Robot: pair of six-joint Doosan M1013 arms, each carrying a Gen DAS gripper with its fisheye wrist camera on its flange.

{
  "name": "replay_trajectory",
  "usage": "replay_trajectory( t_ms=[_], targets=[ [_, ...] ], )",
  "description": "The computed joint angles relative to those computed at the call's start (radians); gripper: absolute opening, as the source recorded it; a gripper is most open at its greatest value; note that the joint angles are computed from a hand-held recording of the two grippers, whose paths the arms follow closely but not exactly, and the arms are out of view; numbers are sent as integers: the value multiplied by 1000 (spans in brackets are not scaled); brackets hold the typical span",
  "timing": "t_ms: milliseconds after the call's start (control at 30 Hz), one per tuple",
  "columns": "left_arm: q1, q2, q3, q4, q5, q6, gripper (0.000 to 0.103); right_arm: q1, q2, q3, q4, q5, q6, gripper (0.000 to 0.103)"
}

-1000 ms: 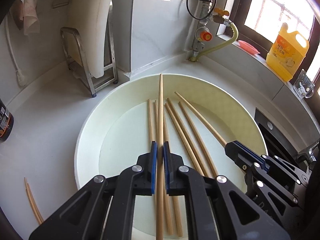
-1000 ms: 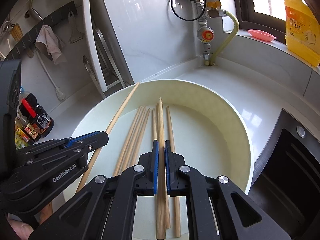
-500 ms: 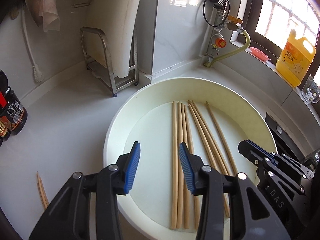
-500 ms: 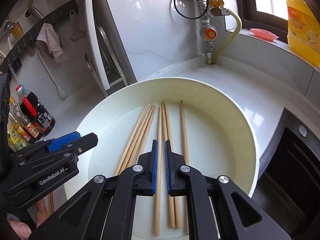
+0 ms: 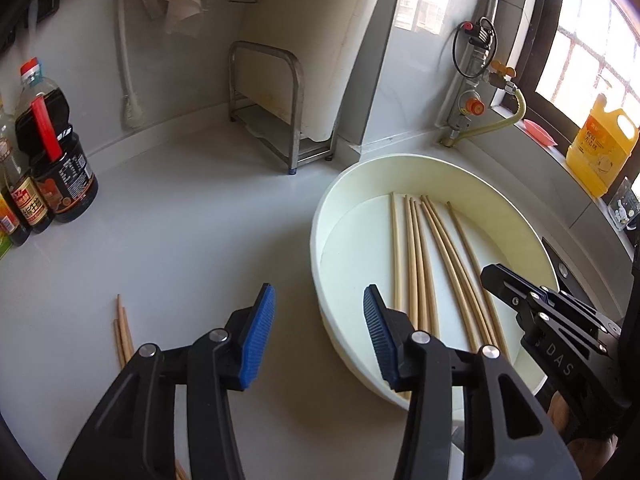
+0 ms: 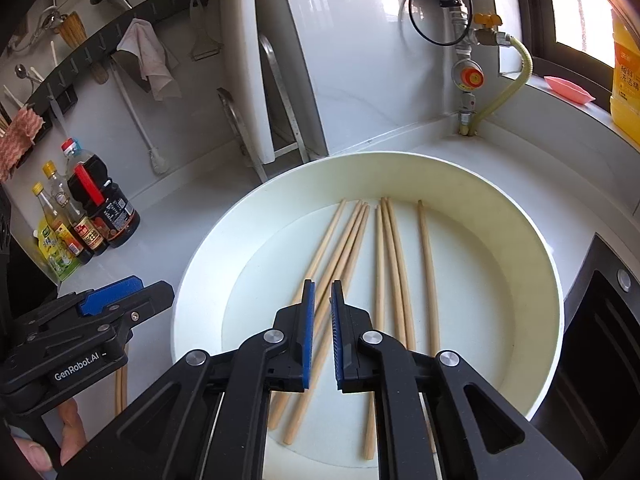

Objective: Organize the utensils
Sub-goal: 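Move both open tools back over the last chopsticks on the counter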

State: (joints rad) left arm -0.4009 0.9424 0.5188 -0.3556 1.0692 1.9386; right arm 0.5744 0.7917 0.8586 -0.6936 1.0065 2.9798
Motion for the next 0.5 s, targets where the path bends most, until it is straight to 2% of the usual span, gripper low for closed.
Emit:
replay_trajectory(
  t_ms=[167, 400, 500],
  targets=[
    [26, -49, 93, 10, -54, -9, 46, 8, 25, -51, 25, -12, -67, 13],
    [67, -96, 186, 38, -109, -48, 48, 22, 73, -143, 72, -23, -183, 22],
    [86, -112, 220, 53, -126, -68, 48, 27, 101, -193, 111, -25, -242, 23]
  ],
)
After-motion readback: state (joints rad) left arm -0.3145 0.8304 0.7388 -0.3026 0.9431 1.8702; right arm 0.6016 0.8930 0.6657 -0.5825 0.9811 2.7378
